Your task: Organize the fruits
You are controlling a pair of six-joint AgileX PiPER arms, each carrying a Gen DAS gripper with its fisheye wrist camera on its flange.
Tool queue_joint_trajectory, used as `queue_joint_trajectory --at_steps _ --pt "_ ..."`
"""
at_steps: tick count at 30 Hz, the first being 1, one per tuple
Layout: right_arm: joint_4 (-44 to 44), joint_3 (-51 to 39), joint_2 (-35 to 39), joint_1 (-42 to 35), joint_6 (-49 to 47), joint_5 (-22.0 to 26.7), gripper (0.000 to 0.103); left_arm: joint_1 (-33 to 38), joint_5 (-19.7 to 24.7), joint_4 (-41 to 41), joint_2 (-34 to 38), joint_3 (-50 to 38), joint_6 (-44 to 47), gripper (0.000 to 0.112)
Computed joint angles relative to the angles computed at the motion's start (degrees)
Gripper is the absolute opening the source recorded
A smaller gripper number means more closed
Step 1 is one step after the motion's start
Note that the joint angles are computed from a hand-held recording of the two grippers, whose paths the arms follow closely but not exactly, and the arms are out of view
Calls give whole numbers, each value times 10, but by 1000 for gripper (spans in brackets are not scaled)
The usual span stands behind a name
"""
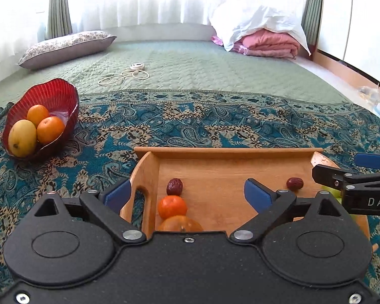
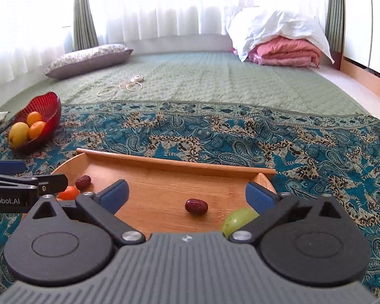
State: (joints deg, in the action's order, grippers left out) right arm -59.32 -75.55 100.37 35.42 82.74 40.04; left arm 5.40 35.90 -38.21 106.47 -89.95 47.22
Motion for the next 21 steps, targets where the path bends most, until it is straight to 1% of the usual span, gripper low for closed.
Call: queue_joint_trajectory --at_steps 4,7,9,16,21 --pt "-43 28 -16 25 59 20 103 13 -24 -56 -43 64 59 99" --pt "-91 50 -25 56 112 61 103 25 -32 -105 -71 107 114 99" --pt "-117 60 -25 80 133 93 103 33 -33 -135 -88 133 150 100" --pt "-178 107 -37 142 207 152 103 60 -30 -229 -142 223 253 100" --pt "-216 138 -26 184 288 204 103 75 -36 -281 -171 285 326 100"
